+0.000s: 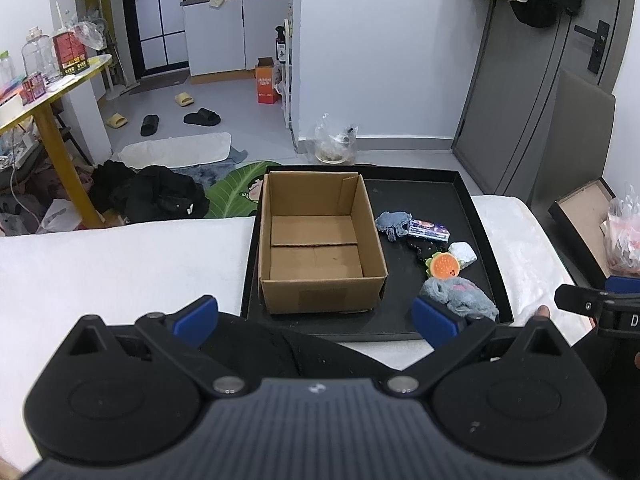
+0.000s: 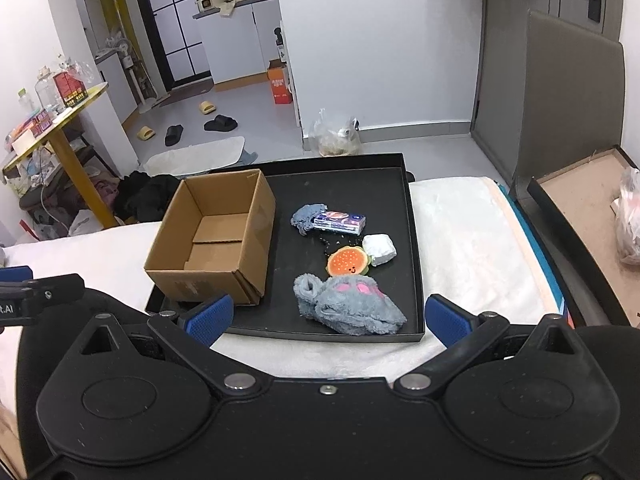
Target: Organize soft objects
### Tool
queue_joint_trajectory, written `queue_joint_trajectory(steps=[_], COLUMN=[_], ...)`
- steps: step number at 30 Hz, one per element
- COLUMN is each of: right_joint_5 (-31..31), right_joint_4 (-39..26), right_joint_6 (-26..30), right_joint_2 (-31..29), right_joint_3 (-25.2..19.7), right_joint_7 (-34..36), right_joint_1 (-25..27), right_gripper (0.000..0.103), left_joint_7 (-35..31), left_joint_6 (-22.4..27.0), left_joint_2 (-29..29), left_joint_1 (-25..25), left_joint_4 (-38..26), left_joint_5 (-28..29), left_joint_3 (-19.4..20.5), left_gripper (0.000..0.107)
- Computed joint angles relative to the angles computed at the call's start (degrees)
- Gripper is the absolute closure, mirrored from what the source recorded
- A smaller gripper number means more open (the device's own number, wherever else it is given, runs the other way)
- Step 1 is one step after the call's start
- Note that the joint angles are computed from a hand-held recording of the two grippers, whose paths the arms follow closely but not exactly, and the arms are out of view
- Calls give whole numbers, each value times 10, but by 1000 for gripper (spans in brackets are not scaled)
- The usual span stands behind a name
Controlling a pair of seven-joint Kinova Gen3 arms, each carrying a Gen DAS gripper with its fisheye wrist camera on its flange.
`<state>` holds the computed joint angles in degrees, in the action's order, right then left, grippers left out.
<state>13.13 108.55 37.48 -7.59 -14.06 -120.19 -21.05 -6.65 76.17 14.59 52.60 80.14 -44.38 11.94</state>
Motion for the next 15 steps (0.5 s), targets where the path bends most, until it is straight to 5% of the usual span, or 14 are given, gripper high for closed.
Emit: queue_joint_trajectory(steps=[15], right_joint_5=[-11], right_joint_4=[12], right_joint_6=[-47], right_joint_2=[36], right_joint_3=[25], right_joint_7=[15], right_joint_1=[2], right_gripper=[0], left_joint_7=[-17], left_joint_6=[-54], left_joint_2=[7], left_joint_1=[-40], left_joint_4=[20], left_joint_5=[27], left_joint_3=[-16], left_gripper=[5])
